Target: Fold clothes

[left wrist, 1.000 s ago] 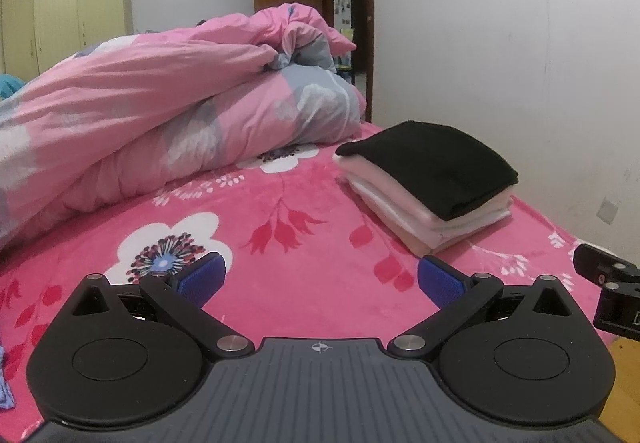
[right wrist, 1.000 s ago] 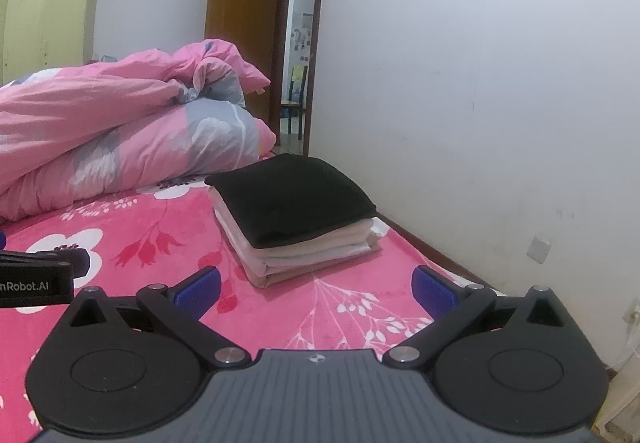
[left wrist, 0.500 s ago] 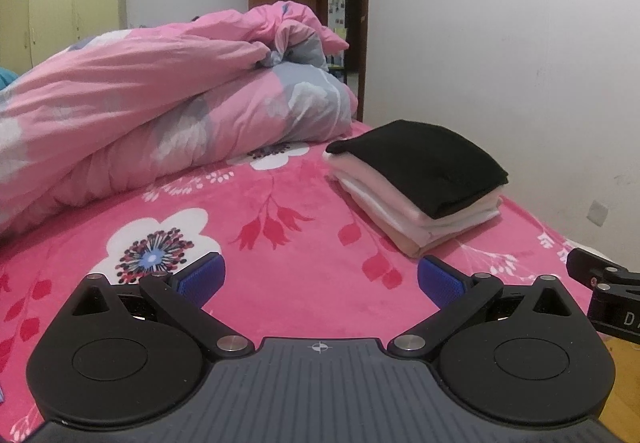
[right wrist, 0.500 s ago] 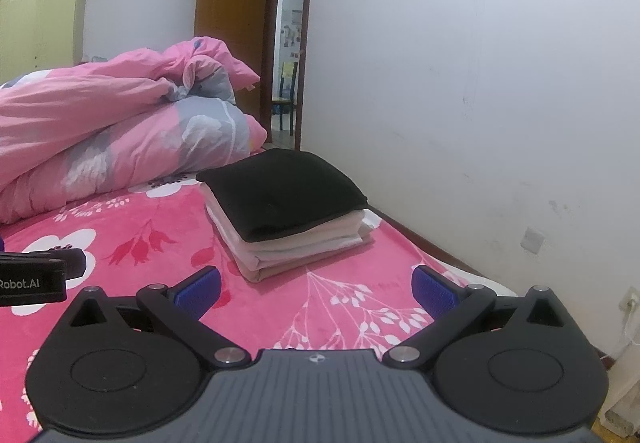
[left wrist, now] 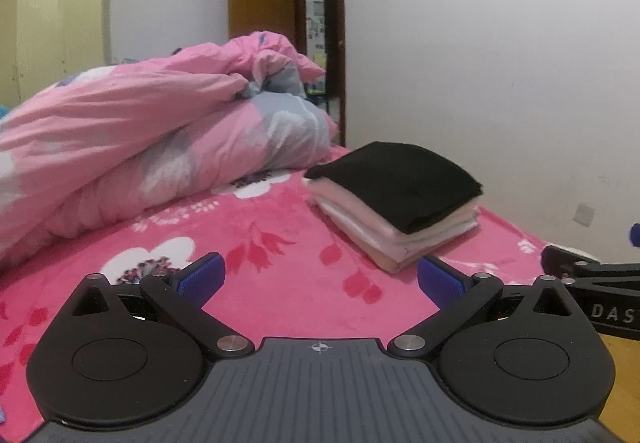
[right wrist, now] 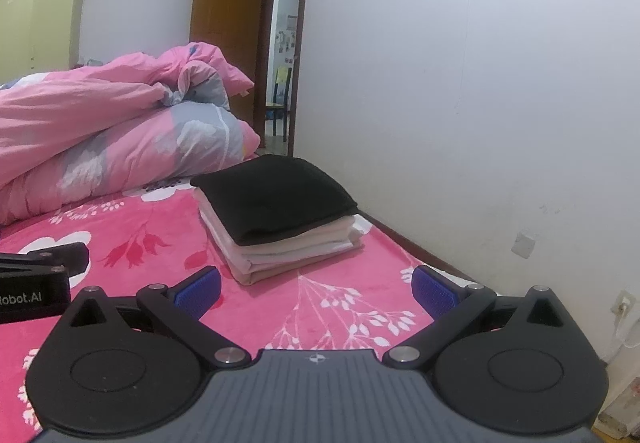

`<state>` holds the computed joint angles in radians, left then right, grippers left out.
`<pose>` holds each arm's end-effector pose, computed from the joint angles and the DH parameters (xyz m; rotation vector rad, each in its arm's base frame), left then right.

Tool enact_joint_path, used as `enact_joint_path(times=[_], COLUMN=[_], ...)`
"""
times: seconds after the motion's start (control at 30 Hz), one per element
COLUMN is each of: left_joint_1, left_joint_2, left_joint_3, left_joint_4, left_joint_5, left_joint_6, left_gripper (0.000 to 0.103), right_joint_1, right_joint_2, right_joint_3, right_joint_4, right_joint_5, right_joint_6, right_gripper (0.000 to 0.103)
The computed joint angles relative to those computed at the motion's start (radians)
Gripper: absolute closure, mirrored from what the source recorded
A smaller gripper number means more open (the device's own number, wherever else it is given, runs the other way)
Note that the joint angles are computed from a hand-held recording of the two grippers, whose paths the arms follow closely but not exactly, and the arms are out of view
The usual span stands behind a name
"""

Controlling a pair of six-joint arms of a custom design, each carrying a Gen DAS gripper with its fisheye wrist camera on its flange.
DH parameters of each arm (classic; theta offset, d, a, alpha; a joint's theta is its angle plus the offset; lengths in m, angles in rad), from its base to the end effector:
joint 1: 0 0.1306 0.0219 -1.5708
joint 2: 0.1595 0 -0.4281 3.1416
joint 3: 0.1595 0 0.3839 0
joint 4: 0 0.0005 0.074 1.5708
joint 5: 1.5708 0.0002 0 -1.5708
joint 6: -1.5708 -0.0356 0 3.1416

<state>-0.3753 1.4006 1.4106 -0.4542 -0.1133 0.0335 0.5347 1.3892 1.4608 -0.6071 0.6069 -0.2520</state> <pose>0.4664 -0.1800 0.5153 0.2714 1.9966 -0.1463 0.4271 0.2288 0.5332 0.0704 2.0048 -0.1401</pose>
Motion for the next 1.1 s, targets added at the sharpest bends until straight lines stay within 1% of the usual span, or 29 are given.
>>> enact_joint_path(times=[0.13,0.27,0.43,0.53,1.1], left_joint_1=[-0.008,-0.011,-0.009,-0.010,-0.007], left_joint_2=[0.000,0.005,0.009,0.011,0.024], left_joint_3=[-0.005,-0.001,-0.002,-0.002,0.006], left_joint_4=[0.007,-0.008,-0.012,-0.015,-0.058], left_joint_5=[0.013,0.034,0.038,0.028,0.037], left_joint_6=[0.016,0.030,0.059,0.078,0.092], left_gripper=[0.000,0.000,0.000,0.000,0.000], right_joint_1=[-0.004,-0.012,-0.018,-0.019,-0.021], right_joint_2=[-0.011,-0.016,-0.018,-0.018,-0.013], right_joint_3=[-0.012,-0.020,-0.026,-0.028,-0.026], right_joint_4=[-0.007,-0.016,-0.017,-0.017,-0.030], right_joint_5=[0.008,0.010,0.004,0.000,-0.005], right_joint_6=[-0.003,-0.010,-0.017,-0.017,-0.025], right_gripper=[0.000,0.000,0.000,0.000,0.000])
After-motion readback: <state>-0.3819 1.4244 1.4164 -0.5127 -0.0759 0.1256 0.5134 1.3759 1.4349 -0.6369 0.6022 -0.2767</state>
